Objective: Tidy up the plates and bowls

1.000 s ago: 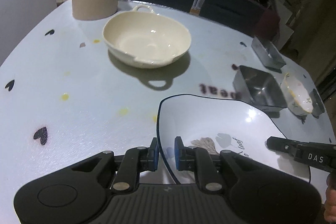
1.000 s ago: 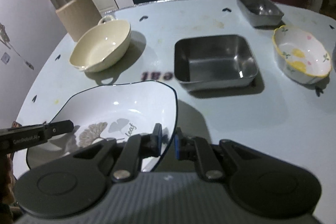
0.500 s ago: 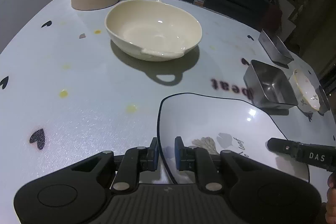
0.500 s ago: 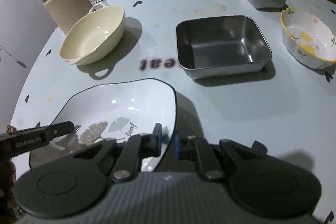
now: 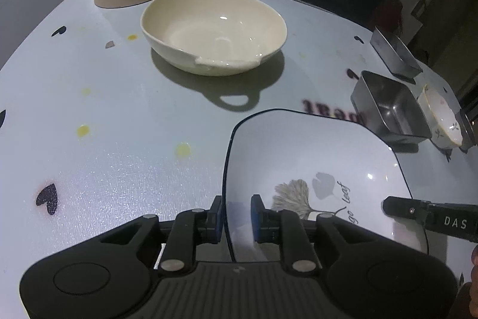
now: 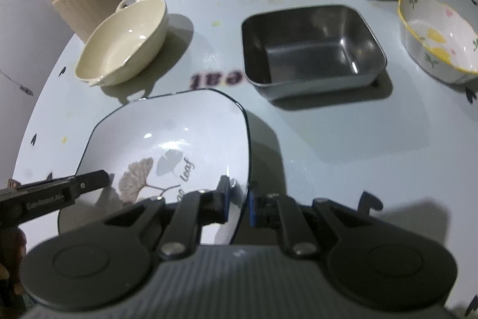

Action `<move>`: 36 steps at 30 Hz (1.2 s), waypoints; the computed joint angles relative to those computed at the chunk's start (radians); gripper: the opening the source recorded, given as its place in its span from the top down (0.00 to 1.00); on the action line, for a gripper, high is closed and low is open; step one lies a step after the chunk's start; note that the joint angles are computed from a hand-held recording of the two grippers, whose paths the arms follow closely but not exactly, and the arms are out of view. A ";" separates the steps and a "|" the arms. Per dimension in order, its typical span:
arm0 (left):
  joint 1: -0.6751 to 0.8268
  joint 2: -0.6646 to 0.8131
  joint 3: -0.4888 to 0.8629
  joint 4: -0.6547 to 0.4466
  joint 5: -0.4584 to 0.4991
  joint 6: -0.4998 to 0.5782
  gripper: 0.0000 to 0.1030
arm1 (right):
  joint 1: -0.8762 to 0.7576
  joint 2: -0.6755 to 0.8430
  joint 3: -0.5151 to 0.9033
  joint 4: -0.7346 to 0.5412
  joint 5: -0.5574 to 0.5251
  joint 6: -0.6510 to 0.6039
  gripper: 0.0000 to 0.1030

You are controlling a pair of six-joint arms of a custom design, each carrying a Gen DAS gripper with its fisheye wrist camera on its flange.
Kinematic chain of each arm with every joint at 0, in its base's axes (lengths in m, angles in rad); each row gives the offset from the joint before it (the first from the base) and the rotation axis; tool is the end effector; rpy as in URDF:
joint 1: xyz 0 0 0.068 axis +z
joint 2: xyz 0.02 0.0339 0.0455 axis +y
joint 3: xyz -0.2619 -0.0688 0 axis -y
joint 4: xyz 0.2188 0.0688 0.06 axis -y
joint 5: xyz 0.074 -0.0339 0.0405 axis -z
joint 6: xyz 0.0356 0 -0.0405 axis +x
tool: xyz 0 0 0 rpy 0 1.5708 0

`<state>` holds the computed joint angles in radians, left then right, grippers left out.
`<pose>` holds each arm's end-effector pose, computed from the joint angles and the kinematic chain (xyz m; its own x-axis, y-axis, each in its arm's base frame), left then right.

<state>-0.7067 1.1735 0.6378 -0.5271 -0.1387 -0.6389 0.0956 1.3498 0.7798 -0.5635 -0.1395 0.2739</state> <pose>0.1481 -0.1200 0.1994 -0.8864 -0.0198 -0.4625 0.0790 0.9780 -0.1931 0.2239 0.0264 0.2025 -0.9096 0.1819 -0.3736 0.0965 0.9670 0.2358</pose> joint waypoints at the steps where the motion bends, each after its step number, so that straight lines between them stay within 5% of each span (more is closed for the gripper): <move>1: 0.000 0.001 0.001 -0.001 0.001 -0.001 0.80 | 0.001 0.002 0.000 0.001 0.001 -0.001 0.85; 29: -0.020 0.044 0.039 -0.048 -0.016 0.026 0.80 | 0.036 0.027 -0.017 -0.006 0.024 -0.038 0.82; 36: -0.045 0.029 0.050 -0.088 -0.004 0.025 0.61 | 0.018 -0.005 -0.035 -0.009 0.029 -0.039 0.76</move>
<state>-0.7522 1.2020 0.6881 -0.6149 -0.1422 -0.6142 0.1134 1.3449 0.7446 -0.5728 -0.1102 0.2351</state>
